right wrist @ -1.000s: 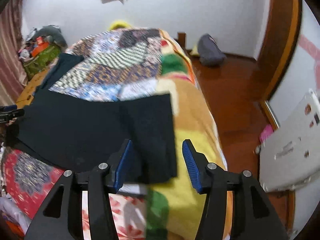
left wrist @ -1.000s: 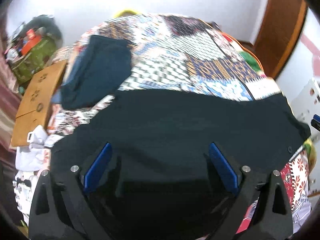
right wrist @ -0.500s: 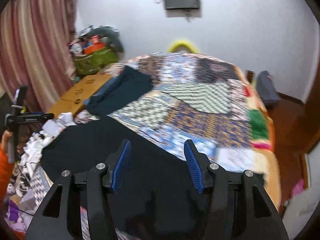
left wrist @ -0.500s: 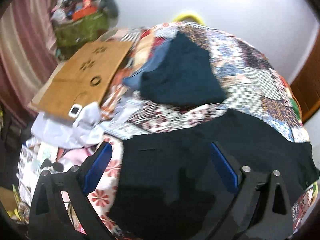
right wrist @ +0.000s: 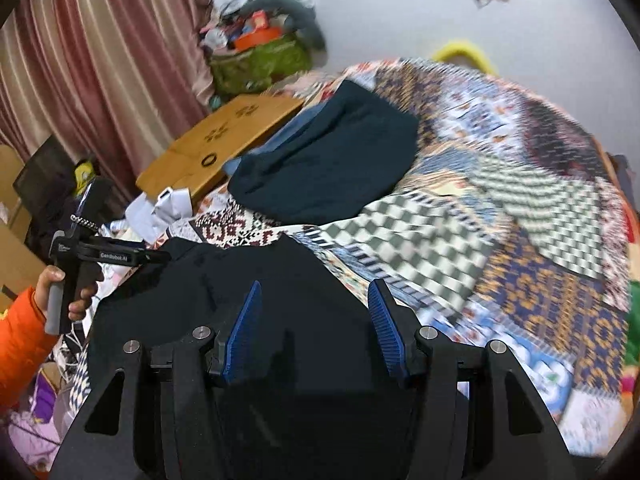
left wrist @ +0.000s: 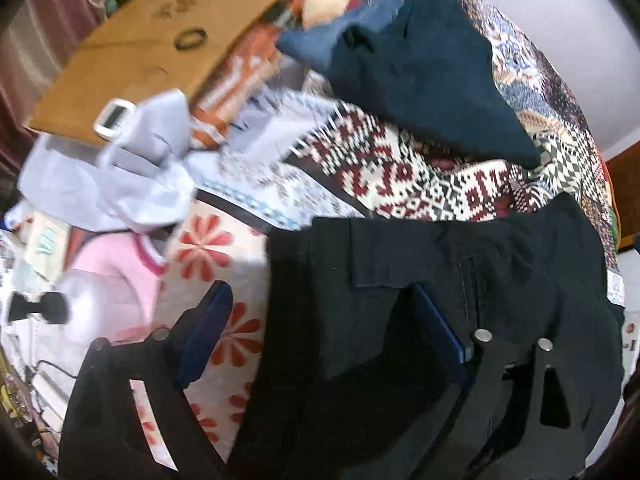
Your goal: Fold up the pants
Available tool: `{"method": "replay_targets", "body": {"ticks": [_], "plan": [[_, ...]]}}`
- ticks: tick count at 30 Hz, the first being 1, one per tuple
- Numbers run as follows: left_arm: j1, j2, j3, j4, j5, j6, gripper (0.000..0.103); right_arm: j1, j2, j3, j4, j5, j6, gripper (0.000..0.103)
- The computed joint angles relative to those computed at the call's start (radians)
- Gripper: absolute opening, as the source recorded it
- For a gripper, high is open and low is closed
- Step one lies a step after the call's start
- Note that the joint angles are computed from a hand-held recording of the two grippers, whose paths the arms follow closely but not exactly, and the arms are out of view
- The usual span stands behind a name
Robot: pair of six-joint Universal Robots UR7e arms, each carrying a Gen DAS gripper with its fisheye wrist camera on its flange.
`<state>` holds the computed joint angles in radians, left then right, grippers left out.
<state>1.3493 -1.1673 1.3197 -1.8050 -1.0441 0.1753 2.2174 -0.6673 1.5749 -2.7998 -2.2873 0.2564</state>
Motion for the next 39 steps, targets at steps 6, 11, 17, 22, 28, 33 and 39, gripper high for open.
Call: {"method": "replay_targets", "body": {"ticks": [6, 11, 17, 22, 28, 33, 39], "plan": [[0.027, 0.018, -0.031, 0.071, -0.115, -0.007, 0.057, -0.066, 0.083, -0.137, 0.123, 0.097, -0.015, 0.051], [0.016, -0.012, 0.017, 0.017, -0.080, 0.053, 0.045, -0.084, 0.140, -0.222, 0.227, 0.108, -0.020, 0.034], [0.002, -0.051, 0.102, -0.108, 0.046, 0.124, 0.043, -0.087, 0.163, -0.241, 0.226, 0.072, -0.079, 0.008], [-0.008, -0.082, 0.173, -0.190, 0.111, 0.153, 0.044, -0.079, 0.185, -0.256, 0.219, -0.001, -0.083, 0.007], [-0.039, -0.095, 0.190, -0.192, 0.187, 0.132, 0.044, -0.044, 0.157, -0.235, 0.219, -0.076, -0.025, 0.007], [-0.068, -0.186, 0.207, -0.168, 0.136, 0.104, 0.049, 0.005, 0.066, -0.116, 0.155, -0.077, -0.009, 0.018], [-0.086, -0.290, 0.240, -0.112, 0.080, 0.042, 0.069, 0.086, -0.005, 0.013, 0.074, -0.107, -0.036, 0.036]]}}
